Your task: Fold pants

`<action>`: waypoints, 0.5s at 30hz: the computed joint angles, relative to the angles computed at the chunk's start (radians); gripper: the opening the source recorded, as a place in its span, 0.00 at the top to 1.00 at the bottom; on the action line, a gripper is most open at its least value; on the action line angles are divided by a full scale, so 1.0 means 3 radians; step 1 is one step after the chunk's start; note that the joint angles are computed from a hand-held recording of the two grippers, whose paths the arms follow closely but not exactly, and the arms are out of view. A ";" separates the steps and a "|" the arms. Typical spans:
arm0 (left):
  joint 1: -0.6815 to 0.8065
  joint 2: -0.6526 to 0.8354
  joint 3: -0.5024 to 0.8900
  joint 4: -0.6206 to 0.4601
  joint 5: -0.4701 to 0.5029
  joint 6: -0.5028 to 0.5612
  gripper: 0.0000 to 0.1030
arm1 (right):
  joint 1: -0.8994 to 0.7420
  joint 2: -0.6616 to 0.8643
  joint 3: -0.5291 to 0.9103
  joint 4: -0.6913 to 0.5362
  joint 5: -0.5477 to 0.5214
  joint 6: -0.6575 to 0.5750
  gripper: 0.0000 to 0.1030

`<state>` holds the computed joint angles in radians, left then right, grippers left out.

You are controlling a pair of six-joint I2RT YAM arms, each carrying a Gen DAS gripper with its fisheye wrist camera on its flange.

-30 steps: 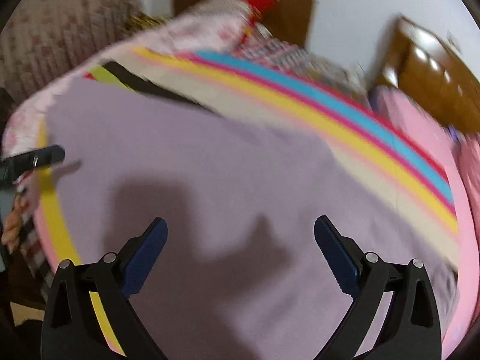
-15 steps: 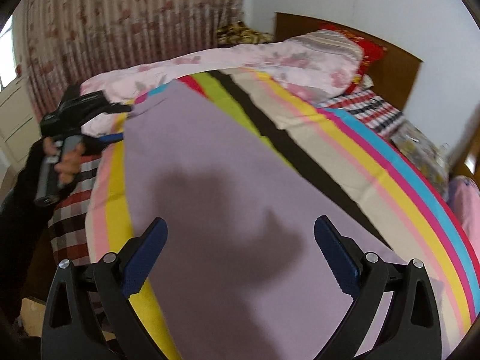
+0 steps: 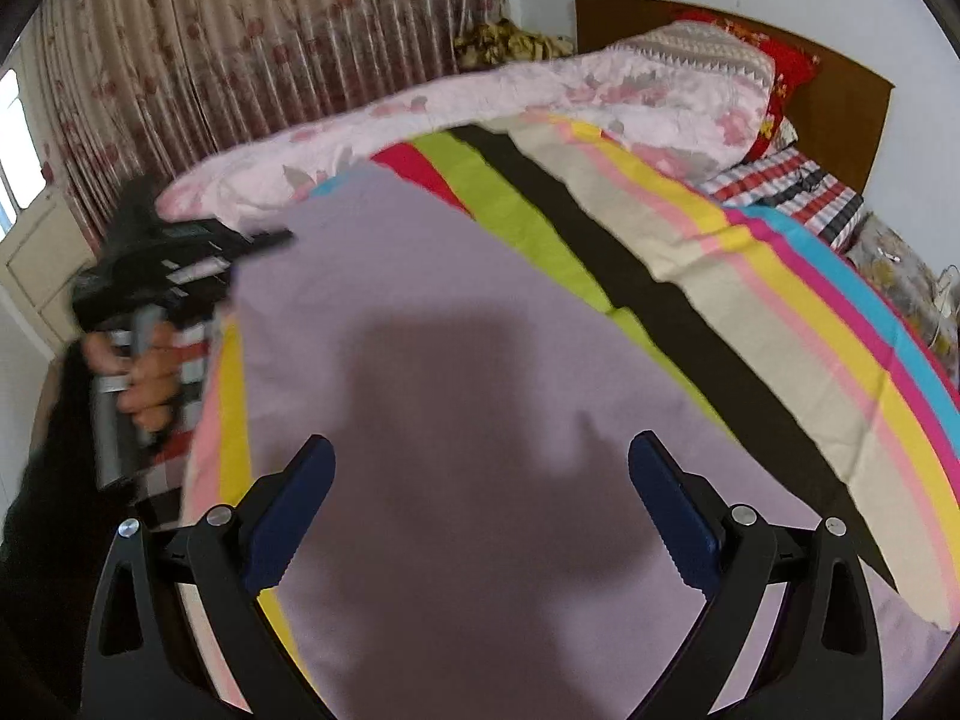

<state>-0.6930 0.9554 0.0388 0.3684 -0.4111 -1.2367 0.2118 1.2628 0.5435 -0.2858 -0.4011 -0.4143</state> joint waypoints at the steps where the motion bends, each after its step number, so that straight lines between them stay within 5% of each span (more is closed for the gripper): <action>1: -0.0067 -0.0090 0.0175 -0.0349 -0.0132 0.0081 0.89 | 0.0105 0.0080 -0.0027 0.0103 0.0179 0.0003 0.07; 3: -0.0371 -0.0102 0.0596 -0.0996 -0.0506 0.0184 0.89 | 0.0336 0.0339 -0.0050 0.0287 0.0577 -0.0005 0.06; 6: -0.0873 0.0002 0.1231 -0.1775 -0.1018 0.0307 0.89 | 0.0146 0.0429 -0.0024 0.0295 0.0318 -0.0029 0.04; 9: -0.1080 0.0195 0.1663 -0.2014 -0.1227 0.0468 0.89 | 0.0077 0.0236 0.0001 -0.0021 0.0325 -0.0076 0.05; 12: -0.1247 0.0424 0.2074 -0.1964 -0.1329 0.0823 0.90 | -0.0288 -0.0074 -0.0047 -0.0534 -0.0109 -0.0421 0.05; 15: -0.1665 0.0824 0.2593 -0.1986 -0.1592 0.1147 0.90 | -0.0262 -0.0226 -0.0364 -0.0309 0.0063 -0.0613 0.04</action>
